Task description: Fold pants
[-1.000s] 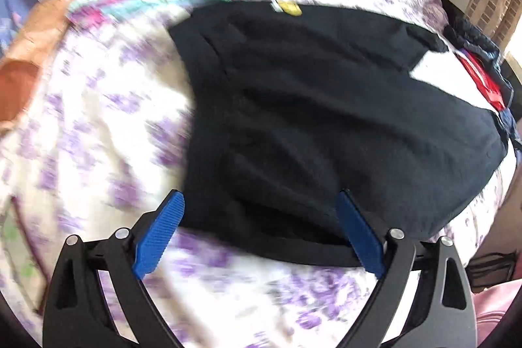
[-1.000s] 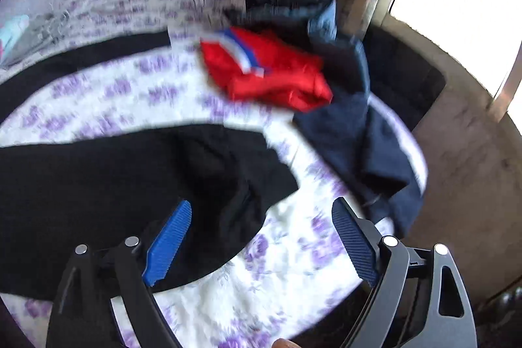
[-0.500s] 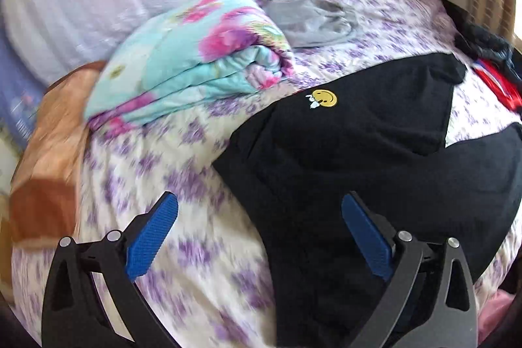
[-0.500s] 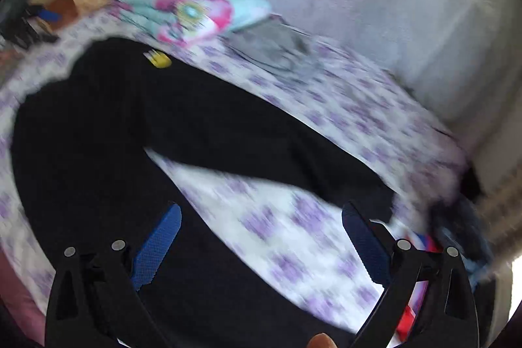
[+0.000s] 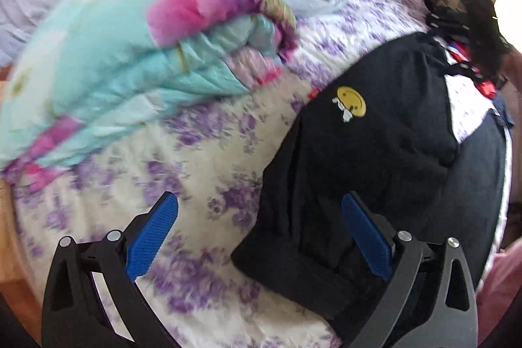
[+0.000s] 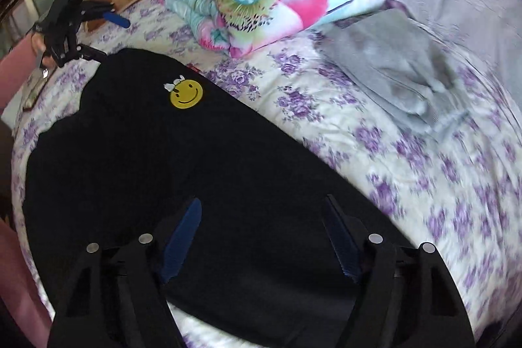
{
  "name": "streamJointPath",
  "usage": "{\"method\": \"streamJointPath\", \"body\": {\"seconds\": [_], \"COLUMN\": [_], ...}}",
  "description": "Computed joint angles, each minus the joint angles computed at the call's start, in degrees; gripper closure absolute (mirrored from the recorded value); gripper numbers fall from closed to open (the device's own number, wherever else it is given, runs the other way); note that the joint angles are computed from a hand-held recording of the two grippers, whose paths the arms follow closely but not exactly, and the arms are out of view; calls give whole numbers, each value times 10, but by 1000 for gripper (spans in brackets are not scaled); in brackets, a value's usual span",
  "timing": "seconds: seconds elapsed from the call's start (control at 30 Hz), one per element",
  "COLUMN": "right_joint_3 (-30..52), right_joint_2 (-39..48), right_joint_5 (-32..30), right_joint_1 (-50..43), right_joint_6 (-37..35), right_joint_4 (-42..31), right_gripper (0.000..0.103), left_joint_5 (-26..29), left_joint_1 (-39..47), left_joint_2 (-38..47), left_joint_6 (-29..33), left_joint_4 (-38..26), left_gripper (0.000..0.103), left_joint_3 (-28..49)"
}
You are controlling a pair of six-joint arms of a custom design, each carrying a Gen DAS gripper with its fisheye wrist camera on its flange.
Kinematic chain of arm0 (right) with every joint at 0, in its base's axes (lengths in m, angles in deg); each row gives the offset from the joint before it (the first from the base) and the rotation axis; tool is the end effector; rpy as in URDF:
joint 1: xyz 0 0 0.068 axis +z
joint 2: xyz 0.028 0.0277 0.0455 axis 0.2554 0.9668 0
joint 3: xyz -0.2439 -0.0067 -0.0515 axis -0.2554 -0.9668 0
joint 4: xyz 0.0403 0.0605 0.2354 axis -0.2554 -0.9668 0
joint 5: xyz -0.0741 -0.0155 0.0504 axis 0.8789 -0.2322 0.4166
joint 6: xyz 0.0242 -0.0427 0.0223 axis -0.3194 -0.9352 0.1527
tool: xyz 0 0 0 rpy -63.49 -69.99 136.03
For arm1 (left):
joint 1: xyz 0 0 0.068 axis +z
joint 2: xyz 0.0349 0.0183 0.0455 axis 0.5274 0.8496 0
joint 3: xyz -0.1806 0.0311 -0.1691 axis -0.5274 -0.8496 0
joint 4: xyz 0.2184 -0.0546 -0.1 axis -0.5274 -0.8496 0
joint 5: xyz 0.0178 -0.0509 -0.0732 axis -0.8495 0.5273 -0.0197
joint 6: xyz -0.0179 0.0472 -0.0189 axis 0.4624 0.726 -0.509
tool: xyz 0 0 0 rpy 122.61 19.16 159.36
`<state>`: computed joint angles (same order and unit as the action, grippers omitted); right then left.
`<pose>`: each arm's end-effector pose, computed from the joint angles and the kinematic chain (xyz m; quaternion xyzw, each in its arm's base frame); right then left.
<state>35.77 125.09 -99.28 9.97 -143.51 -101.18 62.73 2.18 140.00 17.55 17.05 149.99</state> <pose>0.3741 -0.0200 0.2095 -0.4742 0.8566 0.0723 0.1901 0.2785 -0.1608 0.1944 0.2258 0.9429 -0.0966 0.2250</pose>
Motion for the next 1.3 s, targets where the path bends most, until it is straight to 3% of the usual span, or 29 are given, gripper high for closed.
{"method": "streamJointPath", "body": {"seconds": [0.2, 0.37, 0.43, 0.5, 0.53, 0.6, 0.67, 0.7, 0.83, 0.97, 1.03, 1.2, 1.3], "right_joint_3": [172, 315, 336, 337, 334, 302, 250, 219, 96, -53, -105, -182, -257], "right_joint_2": [151, 273, 296, 301, 299, 275, 238, 214, 106, -72, -164, -387, -534], "right_joint_5": [58, 99, 107, 104, 99, 93, 97, 97, 80, 49, 32, -24, -43], "right_joint_1": [54, 76, 82, 83, 81, 78, 75, 73, 60, 29, 8, -68, -149], "right_joint_6": [0, -19, -26, -30, -32, -38, -44, -47, -55, -79, -103, -197, -310], "right_joint_4": [-39, -111, -125, -129, -131, -121, -95, -82, -31, -11, -31, -165, -264], "right_gripper": [27, 33, 36, 41, 44, 76, 96, 100, 100, 100, 100, 100, 100], "left_joint_5": [95, 95, 102, 125, 138, 154, 163, 159, 124, 68, 41, -54, -123], "left_joint_1": [31, 21, 23, 29, 32, 33, 31, 26, 6, -33, -60, -196, -311], "left_joint_2": [104, 182, 193, 200, 202, 205, 205, 199, 154, 69, 30, -108, -162], "left_joint_6": [56, 93, 100, 110, 115, 128, 136, 134, 116, 89, 80, 35, -16], "left_joint_4": [-24, -71, -74, -83, -91, -105, -117, -117, -88, -75, -77, -100, -117], "left_gripper": [5, 6, 10, 32, 38, 64, 81, 86, 92, 93, 93, 93, 93], "left_joint_3": [76, 152, 164, 175, 180, 188, 193, 188, 151, 106, 90, 30, -6]}}
